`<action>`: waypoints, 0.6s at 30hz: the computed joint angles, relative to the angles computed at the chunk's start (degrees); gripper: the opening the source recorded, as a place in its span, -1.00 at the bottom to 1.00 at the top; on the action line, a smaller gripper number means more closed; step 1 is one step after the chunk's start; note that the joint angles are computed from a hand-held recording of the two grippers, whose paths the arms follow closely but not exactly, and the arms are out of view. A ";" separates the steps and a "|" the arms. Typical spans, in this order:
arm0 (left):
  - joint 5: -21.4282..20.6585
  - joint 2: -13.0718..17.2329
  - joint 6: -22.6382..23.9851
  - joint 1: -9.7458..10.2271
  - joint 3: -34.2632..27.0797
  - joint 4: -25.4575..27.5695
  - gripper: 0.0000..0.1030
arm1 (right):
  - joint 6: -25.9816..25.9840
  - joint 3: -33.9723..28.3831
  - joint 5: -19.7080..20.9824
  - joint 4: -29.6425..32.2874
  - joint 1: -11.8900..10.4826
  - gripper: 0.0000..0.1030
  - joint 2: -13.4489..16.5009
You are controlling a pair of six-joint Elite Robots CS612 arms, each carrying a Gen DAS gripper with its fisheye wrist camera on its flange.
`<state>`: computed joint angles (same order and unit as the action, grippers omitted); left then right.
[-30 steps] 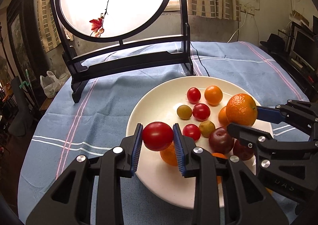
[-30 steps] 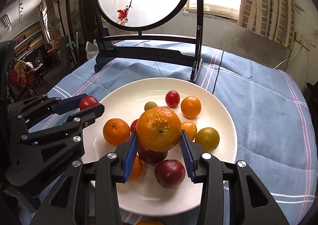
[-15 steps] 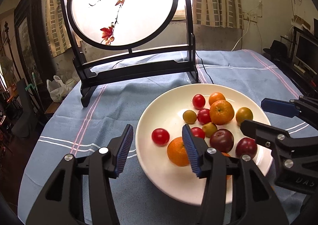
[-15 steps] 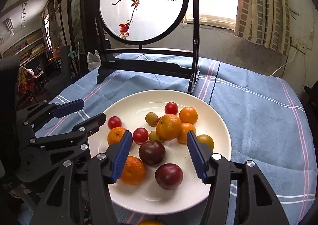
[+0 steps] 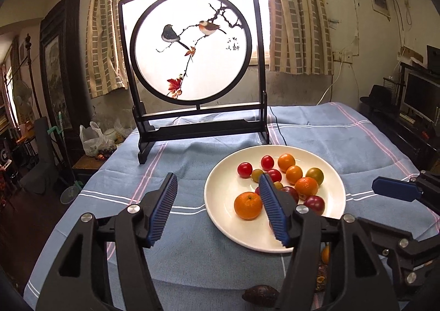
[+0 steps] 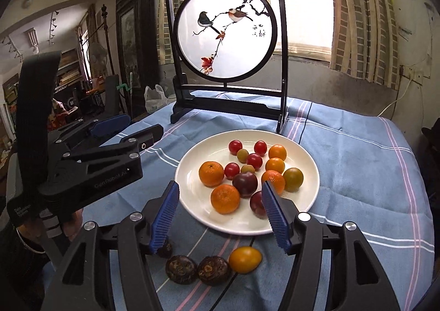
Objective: Organize fruits
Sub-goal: 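Move both open tools back toward the remaining fruit beside the plate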
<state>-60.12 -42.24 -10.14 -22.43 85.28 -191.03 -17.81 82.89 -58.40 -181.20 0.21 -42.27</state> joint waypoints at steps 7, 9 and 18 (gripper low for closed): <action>2.25 -2.79 1.38 -1.57 4.87 -4.91 0.25 | -0.27 5.66 0.59 -4.55 -0.45 0.22 -3.25; 2.57 -3.47 1.39 -1.88 6.04 -5.94 0.25 | -0.49 6.97 0.61 -5.44 -0.57 0.22 -4.07; 3.48 -5.54 1.94 -2.89 9.49 -8.77 0.27 | -1.47 10.56 0.25 -7.57 -0.90 0.22 -6.19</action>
<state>-56.64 -47.78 -8.20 -25.32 94.77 -199.80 -19.28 93.45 -58.15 -188.77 -0.69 -48.47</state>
